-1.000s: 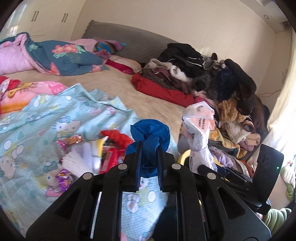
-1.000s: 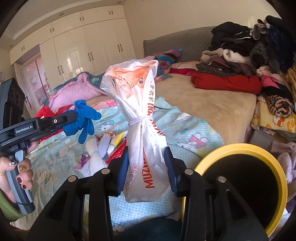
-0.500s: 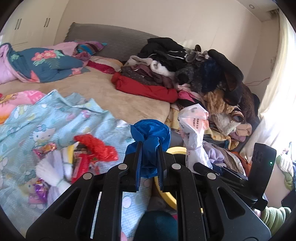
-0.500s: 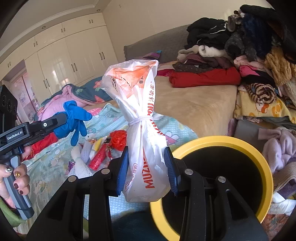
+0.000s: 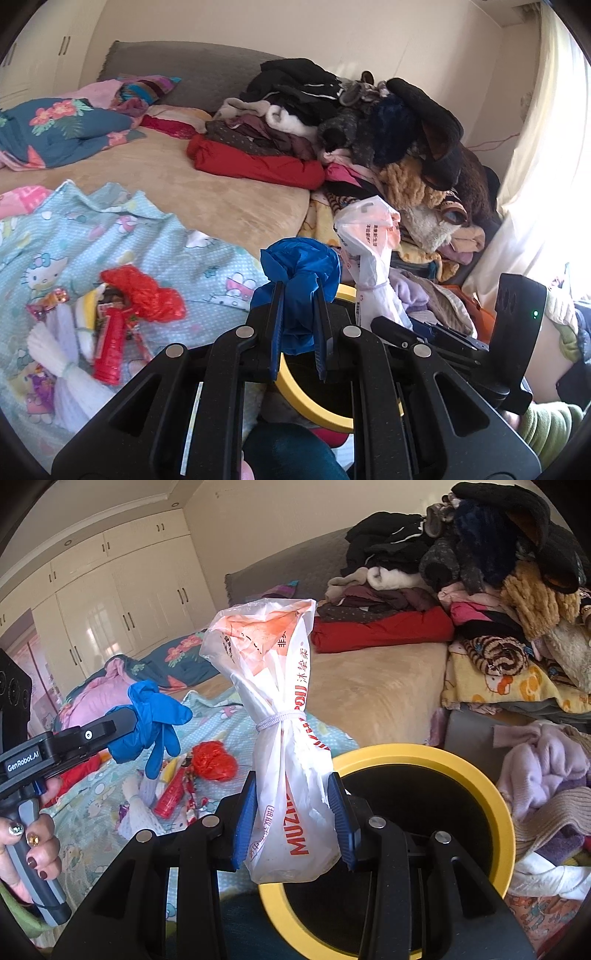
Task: Collect trash
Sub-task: 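Carry the blue glove and white bag over the yellow-rimmed bin, then open the left tool while the right tool opens, dropping both into the bin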
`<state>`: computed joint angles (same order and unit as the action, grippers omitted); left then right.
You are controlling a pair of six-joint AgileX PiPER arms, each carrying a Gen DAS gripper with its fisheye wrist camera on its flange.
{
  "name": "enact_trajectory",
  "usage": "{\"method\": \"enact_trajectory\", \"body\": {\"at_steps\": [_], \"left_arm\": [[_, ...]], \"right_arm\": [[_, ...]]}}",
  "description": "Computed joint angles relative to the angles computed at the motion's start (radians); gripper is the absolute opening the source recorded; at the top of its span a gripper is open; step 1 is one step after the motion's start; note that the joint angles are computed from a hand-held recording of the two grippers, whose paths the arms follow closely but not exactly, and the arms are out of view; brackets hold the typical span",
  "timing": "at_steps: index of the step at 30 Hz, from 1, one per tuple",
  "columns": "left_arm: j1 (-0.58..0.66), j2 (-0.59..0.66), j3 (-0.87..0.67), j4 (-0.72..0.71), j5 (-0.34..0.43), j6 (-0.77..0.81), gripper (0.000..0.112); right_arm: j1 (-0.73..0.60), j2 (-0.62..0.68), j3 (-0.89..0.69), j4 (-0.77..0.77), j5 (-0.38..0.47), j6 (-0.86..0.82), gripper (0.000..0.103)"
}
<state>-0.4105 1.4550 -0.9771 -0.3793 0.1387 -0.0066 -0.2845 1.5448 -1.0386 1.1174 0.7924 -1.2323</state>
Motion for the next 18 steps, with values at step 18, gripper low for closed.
{"method": "enact_trajectory", "body": {"at_steps": [18], "left_arm": [[-0.073,0.199,-0.14,-0.305,0.054,0.315,0.009]], "right_arm": [[-0.116,0.076,-0.03,-0.059,-0.023,0.049,0.037]]}}
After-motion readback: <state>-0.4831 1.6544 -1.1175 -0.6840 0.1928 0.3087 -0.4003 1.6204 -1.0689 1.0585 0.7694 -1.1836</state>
